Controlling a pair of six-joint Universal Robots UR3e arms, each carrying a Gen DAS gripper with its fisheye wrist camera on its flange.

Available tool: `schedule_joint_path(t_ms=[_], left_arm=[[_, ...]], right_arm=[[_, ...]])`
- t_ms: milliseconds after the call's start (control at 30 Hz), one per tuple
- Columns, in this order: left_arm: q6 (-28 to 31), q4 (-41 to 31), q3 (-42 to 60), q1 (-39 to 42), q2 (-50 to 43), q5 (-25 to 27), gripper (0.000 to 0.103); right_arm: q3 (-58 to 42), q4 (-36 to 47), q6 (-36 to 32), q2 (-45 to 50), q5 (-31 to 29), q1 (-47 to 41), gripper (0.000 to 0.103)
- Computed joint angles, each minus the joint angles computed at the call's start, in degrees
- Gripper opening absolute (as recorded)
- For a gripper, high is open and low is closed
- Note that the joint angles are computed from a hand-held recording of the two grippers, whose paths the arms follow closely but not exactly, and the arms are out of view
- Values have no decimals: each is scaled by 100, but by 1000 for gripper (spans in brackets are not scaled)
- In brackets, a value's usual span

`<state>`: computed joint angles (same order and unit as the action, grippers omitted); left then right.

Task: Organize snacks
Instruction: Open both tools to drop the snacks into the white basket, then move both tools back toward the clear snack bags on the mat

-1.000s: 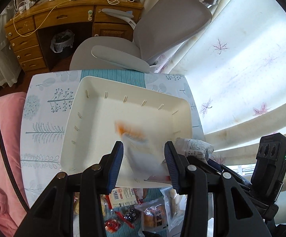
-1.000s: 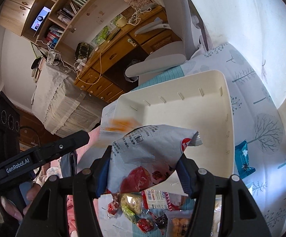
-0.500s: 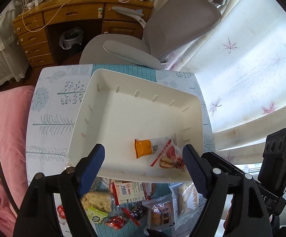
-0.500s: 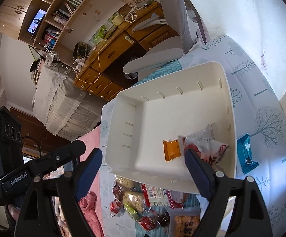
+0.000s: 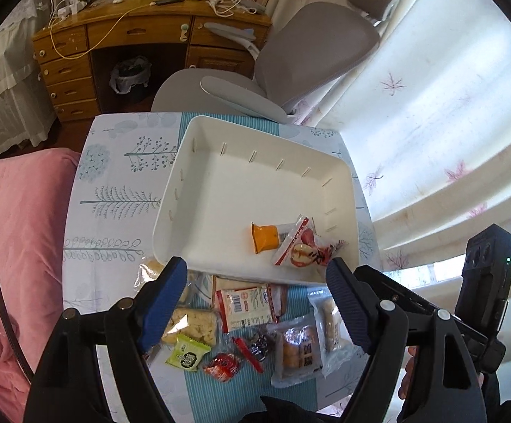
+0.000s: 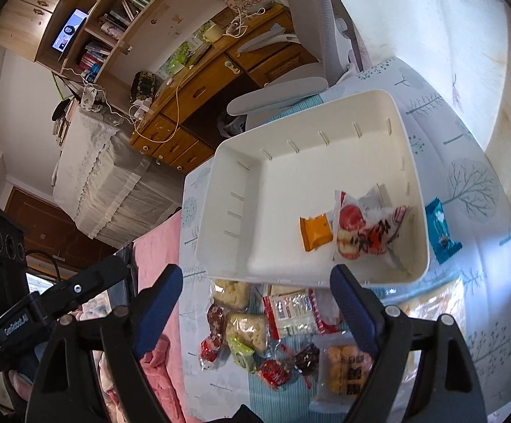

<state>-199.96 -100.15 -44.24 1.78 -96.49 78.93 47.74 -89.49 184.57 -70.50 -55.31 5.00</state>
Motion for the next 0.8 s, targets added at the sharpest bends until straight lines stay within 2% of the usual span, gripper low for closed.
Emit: schedule_joint_path(t_ms=[267, 433, 567, 700, 800], left_arm=[[779, -332, -1393, 689, 1594, -506, 80], [1493, -955, -1885, 1347, 2480, -916, 80], [2292, -1761, -2025, 1956, 3080, -1256, 81], [3110, -2555, -2117, 2602, 3608, -1539, 89], [3922, -3403, -2054, 3233, 3965, -1828, 92]], right_arm=[[1596, -891, 609, -1251, -411, 419, 87], [2430, -1301, 1018, -1931, -712, 754, 87], [3084, -1586, 1408, -2476, -1026, 1091, 92], [3590, -1828, 1755, -2904, -1368, 1400, 92], [3890, -1913, 1950, -3185, -1786, 1707, 93]])
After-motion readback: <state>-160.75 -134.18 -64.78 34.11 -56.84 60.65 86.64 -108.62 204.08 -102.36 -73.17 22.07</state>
